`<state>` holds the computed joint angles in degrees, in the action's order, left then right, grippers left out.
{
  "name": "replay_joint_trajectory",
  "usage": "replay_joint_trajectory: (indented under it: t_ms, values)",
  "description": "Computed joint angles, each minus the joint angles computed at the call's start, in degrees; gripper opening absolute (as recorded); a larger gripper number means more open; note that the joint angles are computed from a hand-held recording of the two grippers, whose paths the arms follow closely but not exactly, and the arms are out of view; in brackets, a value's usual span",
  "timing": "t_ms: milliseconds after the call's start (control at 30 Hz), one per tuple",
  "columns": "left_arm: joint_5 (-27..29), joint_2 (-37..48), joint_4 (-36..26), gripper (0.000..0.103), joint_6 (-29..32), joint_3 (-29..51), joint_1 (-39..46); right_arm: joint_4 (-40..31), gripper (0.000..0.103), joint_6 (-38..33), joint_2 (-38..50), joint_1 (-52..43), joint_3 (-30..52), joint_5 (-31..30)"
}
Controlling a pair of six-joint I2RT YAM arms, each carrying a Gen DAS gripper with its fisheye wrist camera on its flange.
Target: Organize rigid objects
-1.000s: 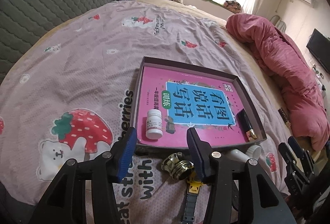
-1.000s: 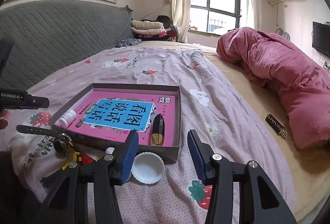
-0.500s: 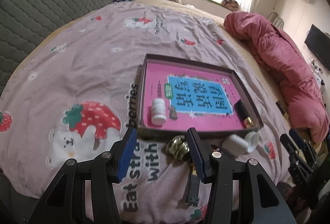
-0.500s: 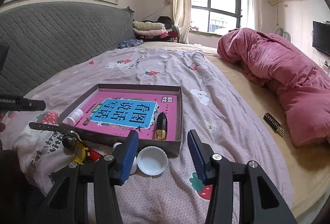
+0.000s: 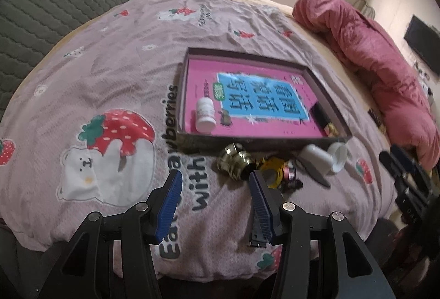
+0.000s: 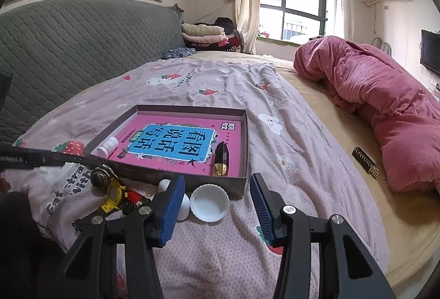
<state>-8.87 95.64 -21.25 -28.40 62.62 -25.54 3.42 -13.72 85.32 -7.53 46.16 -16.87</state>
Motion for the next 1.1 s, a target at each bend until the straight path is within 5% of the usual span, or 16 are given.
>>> replay_joint_trajectory:
  t_ms: [233, 1100]
  values:
    - [-1.43, 2.24, -0.15, 0.052, 1.74, 1.10, -4.25, -0.72, 0.049, 0.25, -0.23, -0.22, 0.05, -0.04]
    - [7.90, 13.54, 2.40, 0.052, 1.14, 4.98, -4.77, -0.36, 0.049, -0.04, 1.95, -0.21, 0.83, -0.66]
